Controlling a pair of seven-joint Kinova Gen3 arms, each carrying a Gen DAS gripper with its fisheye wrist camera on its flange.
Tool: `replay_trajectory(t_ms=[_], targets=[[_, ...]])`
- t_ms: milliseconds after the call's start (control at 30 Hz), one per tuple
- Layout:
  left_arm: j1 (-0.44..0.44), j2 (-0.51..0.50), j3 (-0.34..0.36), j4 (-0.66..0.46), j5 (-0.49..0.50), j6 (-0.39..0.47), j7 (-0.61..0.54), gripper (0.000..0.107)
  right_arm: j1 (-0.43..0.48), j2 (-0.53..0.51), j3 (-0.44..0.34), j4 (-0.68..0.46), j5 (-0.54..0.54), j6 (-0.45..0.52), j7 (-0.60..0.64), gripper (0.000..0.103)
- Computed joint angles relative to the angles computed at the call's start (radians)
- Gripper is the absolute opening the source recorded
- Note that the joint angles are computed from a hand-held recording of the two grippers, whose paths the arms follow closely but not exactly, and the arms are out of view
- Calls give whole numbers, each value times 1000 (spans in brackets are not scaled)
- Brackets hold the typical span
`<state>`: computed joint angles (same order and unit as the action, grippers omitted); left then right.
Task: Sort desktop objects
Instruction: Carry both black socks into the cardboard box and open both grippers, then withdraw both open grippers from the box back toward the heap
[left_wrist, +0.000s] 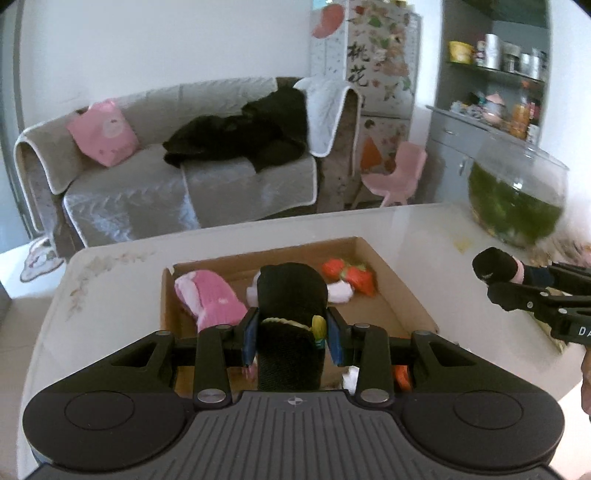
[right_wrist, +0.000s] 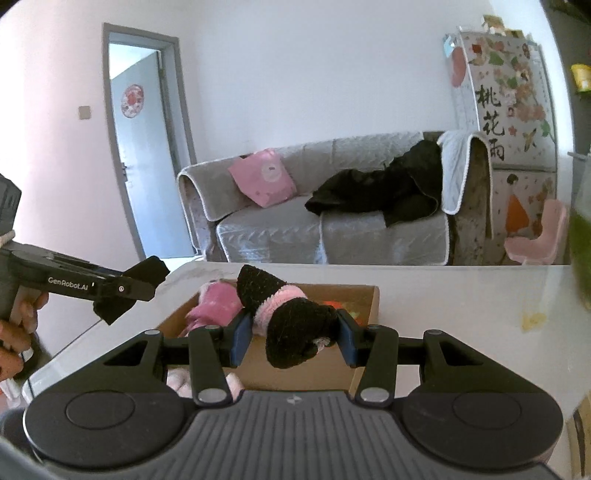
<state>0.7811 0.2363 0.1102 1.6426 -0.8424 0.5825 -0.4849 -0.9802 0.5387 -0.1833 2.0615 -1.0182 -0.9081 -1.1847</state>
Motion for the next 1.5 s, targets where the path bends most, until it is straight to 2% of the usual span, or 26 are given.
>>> replay_trajectory(t_ms=[100,267,367,500,567,733,800,867,933,1000,1067,1133,1200,1300,1400,1433,1500], targets=[[-30,75,11,-94,69,36,-95,44,36,31,19,-80,-18,87,57,44],[-60,192,9,-229,197,75,-250,44,135,108,-19,-236,-122,223,256,44],[-78,260,11,-304,275,106,-331,44,131,155,37,-321,-228,328,378,44],[-106,340,20,-390,384,147,-432,44,112,200,91,-397,-390,409,541,44],[-108,362,10,-405,423,151,-461,44,117,215,80,-423,-461,412,622,44],[-120,396,-9,-441,525,177,-540,46,176,224,-18,-464,-575,367,783,46],[-108,402,-30,-451,547,197,-552,56,174,225,-41,-480,-609,320,837,52],[-105,398,-43,-447,568,205,-553,62,181,230,-69,-499,-622,281,863,53],[-108,387,-47,-444,581,209,-554,68,192,221,-89,-482,-590,270,825,54],[-127,358,-12,-414,545,192,-531,69,185,203,-92,-457,-550,250,778,54],[-134,310,16,-341,464,130,-471,70,183,166,-107,-403,-478,227,697,54],[-130,240,27,-249,383,73,-408,76,151,123,-94,-345,-435,203,616,55],[-93,161,2,-156,307,40,-326,87,147,87,-138,-279,-374,138,534,61],[33,51,-111,-17,221,2,-204,88,133,52,-214,-172,-303,16,412,64],[172,-43,-222,122,149,-25,-82,92,103,45,-284,-79,-283,-104,290,66],[218,-67,-260,166,115,-42,-42,93,79,51,-291,-54,-282,-141,250,67],[311,-96,-328,229,68,-42,40,96,4,68,-253,-38,-315,-168,216,67]])
